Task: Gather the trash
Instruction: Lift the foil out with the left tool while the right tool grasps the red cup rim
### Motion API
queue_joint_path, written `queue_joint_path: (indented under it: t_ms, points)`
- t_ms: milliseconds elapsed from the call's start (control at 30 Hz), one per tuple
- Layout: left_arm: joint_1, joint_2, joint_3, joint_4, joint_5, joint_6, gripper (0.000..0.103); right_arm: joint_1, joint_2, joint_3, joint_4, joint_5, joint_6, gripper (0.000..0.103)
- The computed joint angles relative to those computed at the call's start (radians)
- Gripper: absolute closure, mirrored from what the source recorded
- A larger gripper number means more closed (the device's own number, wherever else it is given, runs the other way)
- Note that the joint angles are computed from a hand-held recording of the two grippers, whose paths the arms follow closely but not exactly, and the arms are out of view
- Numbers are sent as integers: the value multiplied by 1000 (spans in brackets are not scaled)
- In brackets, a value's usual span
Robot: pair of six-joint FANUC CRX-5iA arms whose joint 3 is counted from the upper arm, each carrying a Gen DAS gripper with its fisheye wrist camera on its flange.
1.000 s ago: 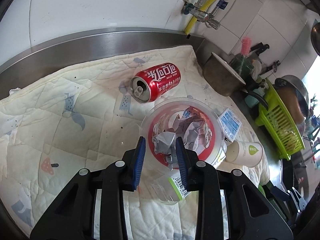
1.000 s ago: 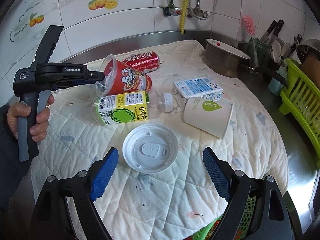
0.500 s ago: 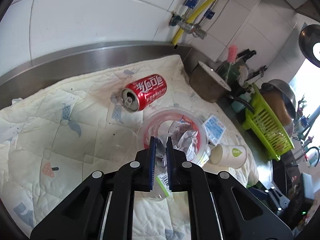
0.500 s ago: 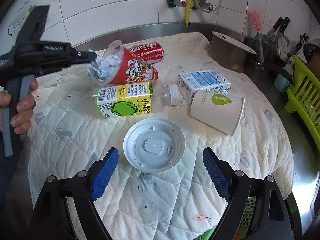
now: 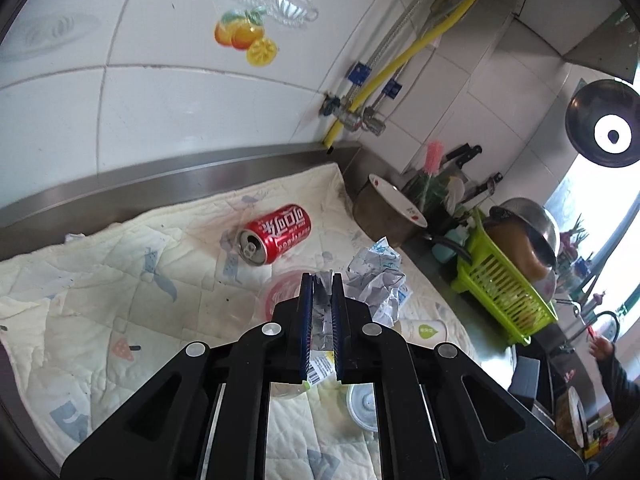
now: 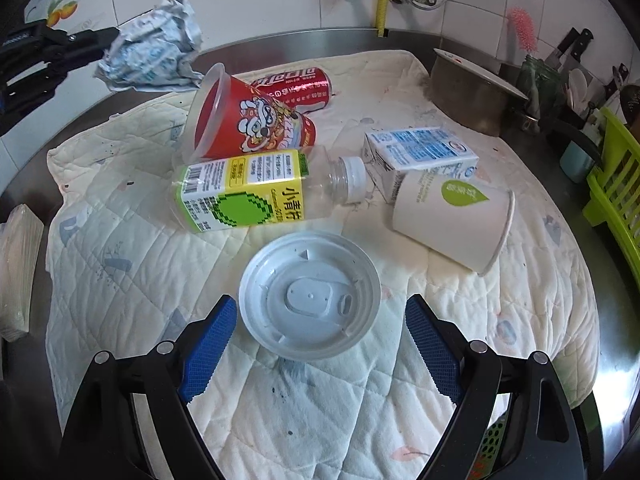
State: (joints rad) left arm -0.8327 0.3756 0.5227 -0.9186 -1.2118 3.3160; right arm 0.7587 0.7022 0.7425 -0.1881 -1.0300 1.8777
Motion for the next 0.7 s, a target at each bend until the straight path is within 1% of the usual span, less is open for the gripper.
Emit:
queue_joint_path:
  t_ms: [167, 300, 400, 600, 700]
  points:
    - [-42, -15, 2, -47, -87, 36, 95, 9, 29, 84, -37, -17, 35, 20]
    - [-59, -31, -22, -58, -128, 76, 95, 24, 62, 175, -72, -37, 59, 20]
    - [-66, -44, -48, -62, -145, 116, 95, 48, 88, 233, -65, -37, 65, 20]
    - [-79, -71, -98, -63, -181, 182, 95, 84, 178, 402, -43, -95, 54, 20]
    - [-87, -85, -123, -65, -197, 213, 95, 100, 210, 458, -26, -112, 58, 20]
